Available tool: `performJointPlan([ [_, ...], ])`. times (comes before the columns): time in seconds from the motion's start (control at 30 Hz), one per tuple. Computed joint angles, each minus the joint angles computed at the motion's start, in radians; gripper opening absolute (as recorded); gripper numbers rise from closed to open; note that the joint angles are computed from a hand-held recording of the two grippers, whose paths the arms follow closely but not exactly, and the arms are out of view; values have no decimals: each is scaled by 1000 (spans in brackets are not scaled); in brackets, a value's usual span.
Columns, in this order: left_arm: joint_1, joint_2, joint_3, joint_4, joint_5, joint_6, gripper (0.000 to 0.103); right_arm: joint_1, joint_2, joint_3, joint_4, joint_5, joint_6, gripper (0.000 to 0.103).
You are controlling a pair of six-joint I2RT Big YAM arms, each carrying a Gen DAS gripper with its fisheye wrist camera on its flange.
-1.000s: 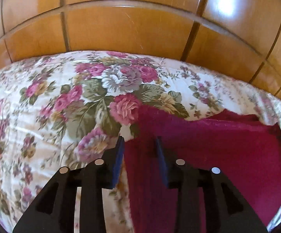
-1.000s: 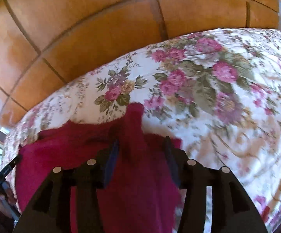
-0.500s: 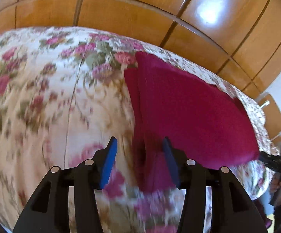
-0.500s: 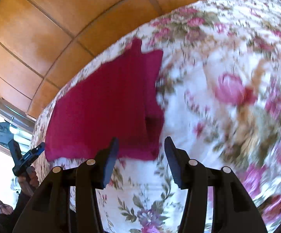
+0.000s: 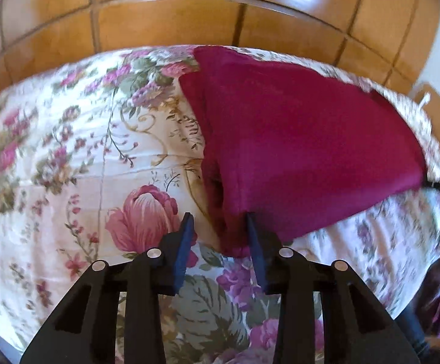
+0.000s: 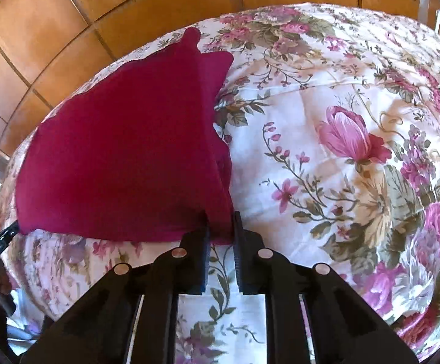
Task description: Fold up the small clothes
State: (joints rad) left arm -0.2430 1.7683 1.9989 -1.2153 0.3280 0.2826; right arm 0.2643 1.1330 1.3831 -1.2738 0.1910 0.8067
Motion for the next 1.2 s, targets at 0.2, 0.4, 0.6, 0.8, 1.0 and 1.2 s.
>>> performJointPlan([
  [0.2, 2, -43, -24, 37, -13, -31, 35, 85, 48, 119, -124, 185, -24, 44],
  [0.4, -6, -78, -34, 100, -16, -132, 35, 171, 120, 254, -34, 231, -108, 56],
  [0.6, -36, -96, -63, 120, -97, -177, 35, 243, 292, 363, 77, 108, -194, 58],
  [0.8, -48, -101, -86, 117, -116, -171, 52, 290, 370, 355, 83, 64, -215, 60],
  [1.0, -58, -117, -117, 155, -133, -156, 52, 260, 313, 240, 201, 10, -178, 60],
  [1.2, -57, -121, -125, 169, -136, -167, 52, 274, 322, 238, 219, 42, -172, 65],
])
